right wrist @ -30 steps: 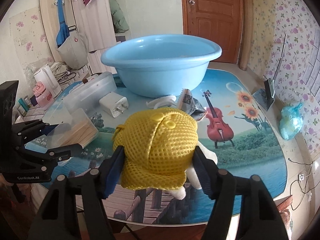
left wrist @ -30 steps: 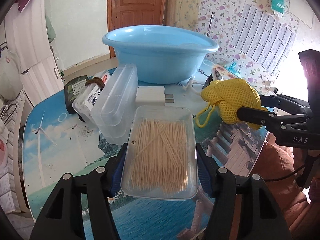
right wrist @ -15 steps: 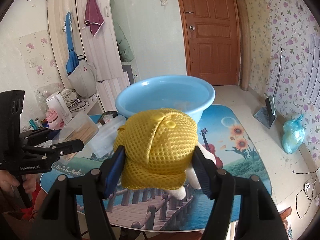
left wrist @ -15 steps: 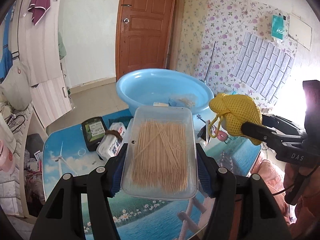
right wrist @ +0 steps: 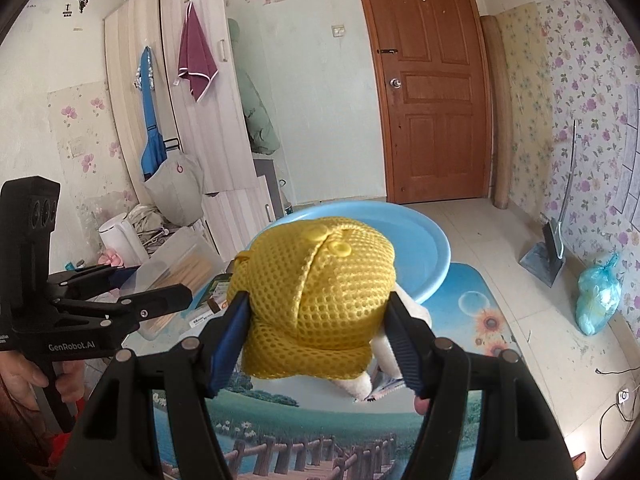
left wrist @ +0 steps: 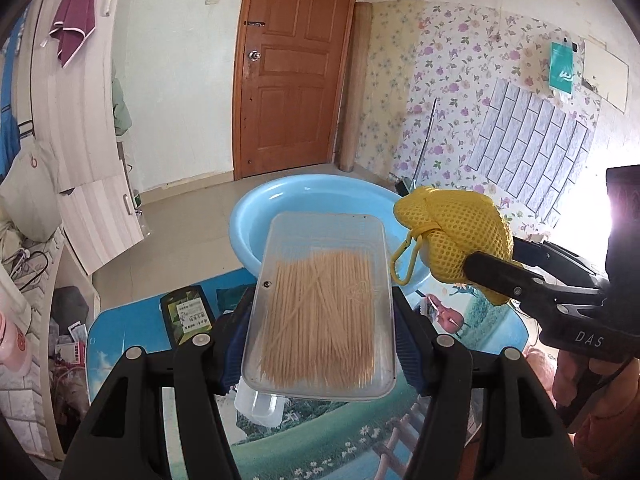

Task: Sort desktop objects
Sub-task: 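Carry the tray and plush over the basin and release both inside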

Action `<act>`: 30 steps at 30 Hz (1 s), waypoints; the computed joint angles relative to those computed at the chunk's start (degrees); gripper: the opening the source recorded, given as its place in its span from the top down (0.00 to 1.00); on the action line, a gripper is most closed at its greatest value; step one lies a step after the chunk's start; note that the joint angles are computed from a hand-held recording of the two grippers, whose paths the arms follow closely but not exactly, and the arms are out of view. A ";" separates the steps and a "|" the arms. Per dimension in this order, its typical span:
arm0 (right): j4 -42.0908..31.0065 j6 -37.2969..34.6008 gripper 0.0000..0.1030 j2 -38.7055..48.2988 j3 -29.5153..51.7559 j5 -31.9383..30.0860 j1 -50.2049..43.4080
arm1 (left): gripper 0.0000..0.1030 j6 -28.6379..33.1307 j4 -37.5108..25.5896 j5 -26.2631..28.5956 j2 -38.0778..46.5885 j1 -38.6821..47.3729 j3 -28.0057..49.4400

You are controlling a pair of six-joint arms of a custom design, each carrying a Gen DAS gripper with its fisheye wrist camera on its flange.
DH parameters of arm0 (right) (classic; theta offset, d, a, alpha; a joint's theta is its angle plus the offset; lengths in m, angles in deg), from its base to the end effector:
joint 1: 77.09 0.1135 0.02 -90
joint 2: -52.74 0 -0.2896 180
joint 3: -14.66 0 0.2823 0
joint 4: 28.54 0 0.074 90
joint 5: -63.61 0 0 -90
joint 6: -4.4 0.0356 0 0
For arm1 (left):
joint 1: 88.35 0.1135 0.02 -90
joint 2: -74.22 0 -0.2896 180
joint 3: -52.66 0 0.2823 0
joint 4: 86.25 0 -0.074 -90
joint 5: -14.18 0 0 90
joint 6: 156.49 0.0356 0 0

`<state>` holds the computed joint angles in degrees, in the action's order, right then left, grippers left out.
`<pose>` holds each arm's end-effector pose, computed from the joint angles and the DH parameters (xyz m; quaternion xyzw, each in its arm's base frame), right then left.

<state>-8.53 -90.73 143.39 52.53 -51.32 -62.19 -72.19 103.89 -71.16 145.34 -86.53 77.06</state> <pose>0.2700 0.0874 0.1208 -0.2509 0.8261 0.2286 0.4498 0.2077 0.0037 0.1168 -0.0403 0.8918 -0.0515 0.4476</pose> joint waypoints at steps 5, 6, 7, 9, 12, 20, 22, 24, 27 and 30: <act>-0.33 0.98 0.37 3.73 4.07 0.17 0.00 | 0.40 0.89 2.38 0.55 7.22 0.28 4.13; -0.38 1.10 0.37 4.54 4.90 0.06 -0.10 | 0.40 1.22 3.01 0.45 8.67 0.18 4.91; -0.56 1.17 0.37 5.37 5.78 0.00 -0.21 | 0.40 1.43 3.43 0.43 9.85 0.15 5.57; -0.94 1.29 0.37 7.06 7.63 0.01 -0.34 | 0.40 1.69 4.20 0.96 12.72 0.53 7.12; -1.33 1.58 0.37 9.40 10.07 0.24 -0.43 | 0.40 1.84 4.88 1.50 17.19 0.93 10.02; -3.34 2.27 0.36 15.62 16.93 1.34 -0.05 | 0.39 2.78 4.27 1.04 26.81 0.64 18.03; -3.82 2.46 0.36 16.95 18.35 1.69 0.10 | 0.39 2.99 3.67 1.09 28.91 0.81 19.70; -4.21 2.47 0.36 18.15 19.56 1.87 0.20 | 0.39 3.57 3.77 1.14 30.26 0.88 20.47; -4.50 2.68 0.36 19.51 20.90 1.95 0.22 | 0.31 3.91 4.36 1.37 30.38 0.90 20.37; -4.77 3.22 0.36 20.59 22.04 2.17 0.63 | 0.29 4.10 4.78 2.37 29.36 1.62 19.62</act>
